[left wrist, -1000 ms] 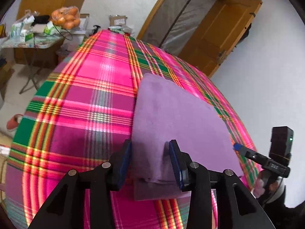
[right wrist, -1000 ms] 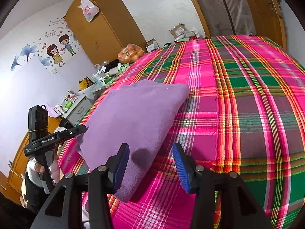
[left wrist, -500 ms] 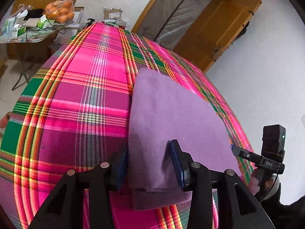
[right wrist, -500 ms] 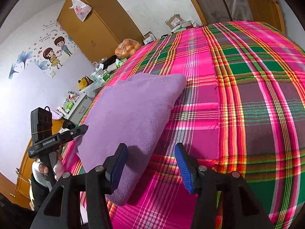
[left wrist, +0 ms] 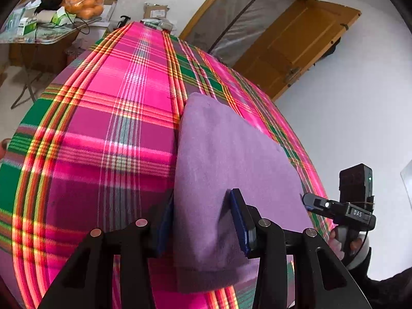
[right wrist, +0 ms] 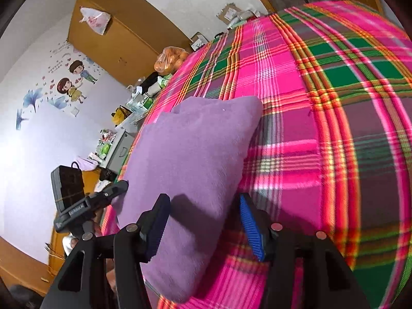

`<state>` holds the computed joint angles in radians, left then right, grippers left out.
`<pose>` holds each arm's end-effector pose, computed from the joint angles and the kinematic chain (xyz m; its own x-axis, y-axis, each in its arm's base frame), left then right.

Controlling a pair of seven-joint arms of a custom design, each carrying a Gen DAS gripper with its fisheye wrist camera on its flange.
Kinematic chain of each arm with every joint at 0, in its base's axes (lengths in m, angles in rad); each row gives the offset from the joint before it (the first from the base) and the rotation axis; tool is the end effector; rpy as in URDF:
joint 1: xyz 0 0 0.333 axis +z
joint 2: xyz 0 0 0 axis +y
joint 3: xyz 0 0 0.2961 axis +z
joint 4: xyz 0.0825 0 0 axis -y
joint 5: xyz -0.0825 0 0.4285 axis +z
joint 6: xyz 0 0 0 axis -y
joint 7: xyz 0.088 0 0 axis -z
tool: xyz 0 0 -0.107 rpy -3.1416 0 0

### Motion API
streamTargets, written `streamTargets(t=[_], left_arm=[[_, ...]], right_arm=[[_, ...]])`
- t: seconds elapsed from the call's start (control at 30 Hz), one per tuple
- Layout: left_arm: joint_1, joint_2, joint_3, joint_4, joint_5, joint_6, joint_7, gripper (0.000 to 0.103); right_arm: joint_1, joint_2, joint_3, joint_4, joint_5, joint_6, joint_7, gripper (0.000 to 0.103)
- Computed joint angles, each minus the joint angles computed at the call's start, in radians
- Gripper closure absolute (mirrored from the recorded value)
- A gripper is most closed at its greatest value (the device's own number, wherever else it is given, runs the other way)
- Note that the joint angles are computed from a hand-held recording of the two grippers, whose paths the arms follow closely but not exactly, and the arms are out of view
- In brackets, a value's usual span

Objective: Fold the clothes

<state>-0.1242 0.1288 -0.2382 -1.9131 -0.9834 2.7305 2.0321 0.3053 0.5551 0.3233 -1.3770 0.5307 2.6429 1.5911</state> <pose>0.6365 -0.2023 0.4547 -0.2185 -0.7929 0.5688 -0.8071 -0.1808 -0.5621 0.6772 0.4056 0.4544 0.2660 -0.7342 -0.6247 -0.8843 0.0721 -0.4613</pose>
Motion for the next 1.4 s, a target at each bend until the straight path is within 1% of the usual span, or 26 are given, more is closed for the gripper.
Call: streamTargets(t=[0.07,0.13,0.2,0.3,0.47,0.63,0.77,0.87,0.97,1.07,1.13,1.27,1.33,1.4], left_arm=[[0.000,0.016,0.002,0.021,0.013,-0.012,-0.011,0.059],[0.005,0.031,0.001,0.044,0.018,-0.034,-0.018,0.059],[0.017,0.050,-0.003,0.071,0.001,-0.061,-0.003,0.059],[0.034,0.092,-0.007,0.126,-0.017,-0.102,-0.005,0.059],[0.056,0.140,-0.028,0.183,-0.047,-0.128,-0.011,0.059],[0.063,0.093,-0.039,0.123,-0.097,-0.133,0.011,0.059],[0.053,0.040,-0.025,0.066,-0.120,-0.164,0.017,0.059],[0.043,0.023,-0.012,0.047,-0.134,-0.173,0.025,0.059],[0.034,0.047,-0.004,0.078,-0.123,-0.188,0.006,0.059],[0.028,0.073,-0.009,0.110,-0.107,-0.175,0.002,0.059],[0.022,0.082,-0.013,0.122,-0.090,-0.166,-0.021,0.059],[0.017,0.053,-0.024,0.086,-0.088,-0.158,-0.020,0.059],[0.005,0.032,-0.023,0.060,-0.068,-0.132,-0.020,0.059],[-0.004,0.031,-0.019,0.058,-0.055,-0.116,-0.024,0.059]], right_arm=[[0.000,0.019,0.001,0.038,-0.003,-0.046,0.011,0.046],[-0.009,0.032,0.014,0.062,0.016,-0.091,-0.001,0.046],[-0.014,0.032,0.020,0.065,0.039,-0.112,-0.022,0.046],[-0.015,0.024,0.019,0.050,0.065,-0.101,-0.042,0.046],[-0.015,0.025,0.019,0.046,0.103,-0.088,-0.056,0.046],[-0.013,0.030,0.018,0.048,0.112,-0.081,-0.066,0.046],[-0.019,0.030,0.023,0.048,0.127,-0.084,-0.082,0.046],[-0.024,0.015,0.026,0.022,0.145,-0.075,-0.096,0.046],[-0.019,0.031,0.022,0.044,0.149,-0.074,-0.090,0.049],[-0.010,0.051,0.014,0.073,0.132,-0.079,-0.073,0.049],[-0.006,0.054,0.010,0.078,0.120,-0.080,-0.061,0.052],[-0.015,0.042,0.014,0.060,0.113,-0.078,-0.070,0.062],[-0.022,0.039,0.019,0.056,0.118,-0.076,-0.087,0.065],[-0.021,0.046,0.018,0.065,0.115,-0.080,-0.092,0.065]])
